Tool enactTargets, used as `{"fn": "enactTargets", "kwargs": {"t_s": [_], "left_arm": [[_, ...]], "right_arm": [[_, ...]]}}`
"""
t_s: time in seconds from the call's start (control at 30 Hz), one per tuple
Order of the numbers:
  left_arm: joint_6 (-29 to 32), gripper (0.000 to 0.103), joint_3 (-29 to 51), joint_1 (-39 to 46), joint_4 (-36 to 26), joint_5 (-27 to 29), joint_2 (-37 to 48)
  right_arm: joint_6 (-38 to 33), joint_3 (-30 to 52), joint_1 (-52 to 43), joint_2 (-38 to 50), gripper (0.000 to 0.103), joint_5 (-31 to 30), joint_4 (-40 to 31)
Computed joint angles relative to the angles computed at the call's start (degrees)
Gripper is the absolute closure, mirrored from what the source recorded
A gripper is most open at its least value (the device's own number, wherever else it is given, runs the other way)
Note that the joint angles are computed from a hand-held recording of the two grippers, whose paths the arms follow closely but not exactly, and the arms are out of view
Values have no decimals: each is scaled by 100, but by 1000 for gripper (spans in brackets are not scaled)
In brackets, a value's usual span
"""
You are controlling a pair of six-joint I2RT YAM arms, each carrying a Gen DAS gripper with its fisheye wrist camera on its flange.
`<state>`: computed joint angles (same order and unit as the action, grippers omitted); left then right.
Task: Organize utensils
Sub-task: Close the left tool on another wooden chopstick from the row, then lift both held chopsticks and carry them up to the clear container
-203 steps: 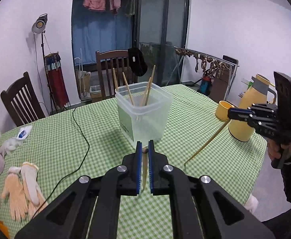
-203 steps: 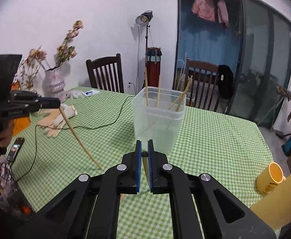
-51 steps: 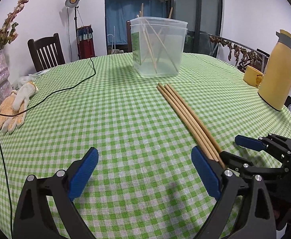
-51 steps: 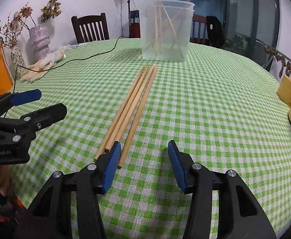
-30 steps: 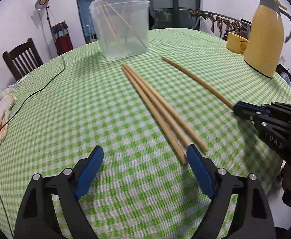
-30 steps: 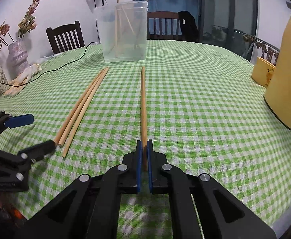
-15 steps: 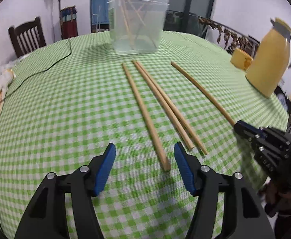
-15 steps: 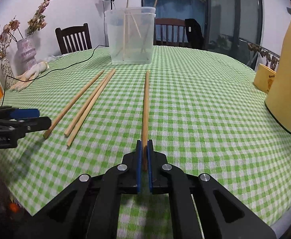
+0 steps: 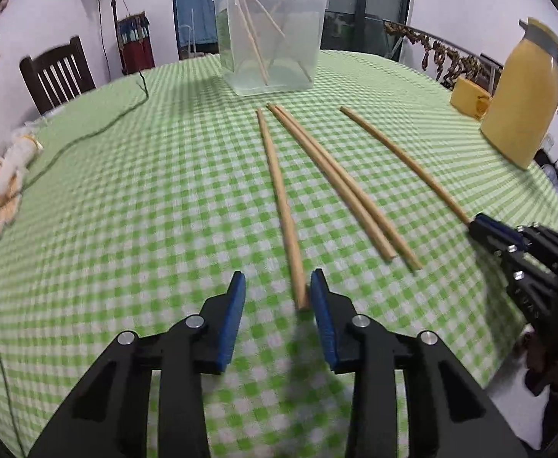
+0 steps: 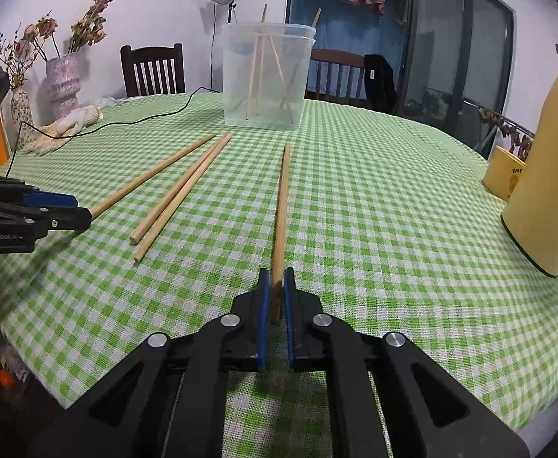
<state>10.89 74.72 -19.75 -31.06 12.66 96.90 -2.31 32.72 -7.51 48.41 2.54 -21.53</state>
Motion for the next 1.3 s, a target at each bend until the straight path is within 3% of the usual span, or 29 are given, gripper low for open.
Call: {"fn": "enactTargets", "kwargs": {"t_s": [0.1, 0.17, 0.3, 0.5, 0.57, 0.63, 0.7, 1.3], "left_arm": [[6, 69, -56, -63, 66, 61, -15], [69, 69, -92, -139, 138, -68, -18], [156, 69, -110, -139, 91, -33, -43], [217, 71, -380, -168, 257, -121, -240], [214, 81, -493, -204, 404, -235, -300], [110, 99, -509, -168, 456, -243, -297], [37, 99, -359, -90, 317, -110, -210], [-29, 100, -294, 526, 392, 609, -994]], "right_arm": [[69, 20, -218, 22, 71, -279, -6], [49, 11, -265, 21, 72, -360, 2], [75, 25, -306, 25, 83, -568, -34], [99, -54, -618, -133, 84, -952, -105], [83, -94, -615, -251, 86, -904, -170], [105, -139, -686, -336, 92, -954, -193], [124, -153, -844, -383, 98, -1048, -234], [70, 556, -247, -510, 99, -148, -426]]}}
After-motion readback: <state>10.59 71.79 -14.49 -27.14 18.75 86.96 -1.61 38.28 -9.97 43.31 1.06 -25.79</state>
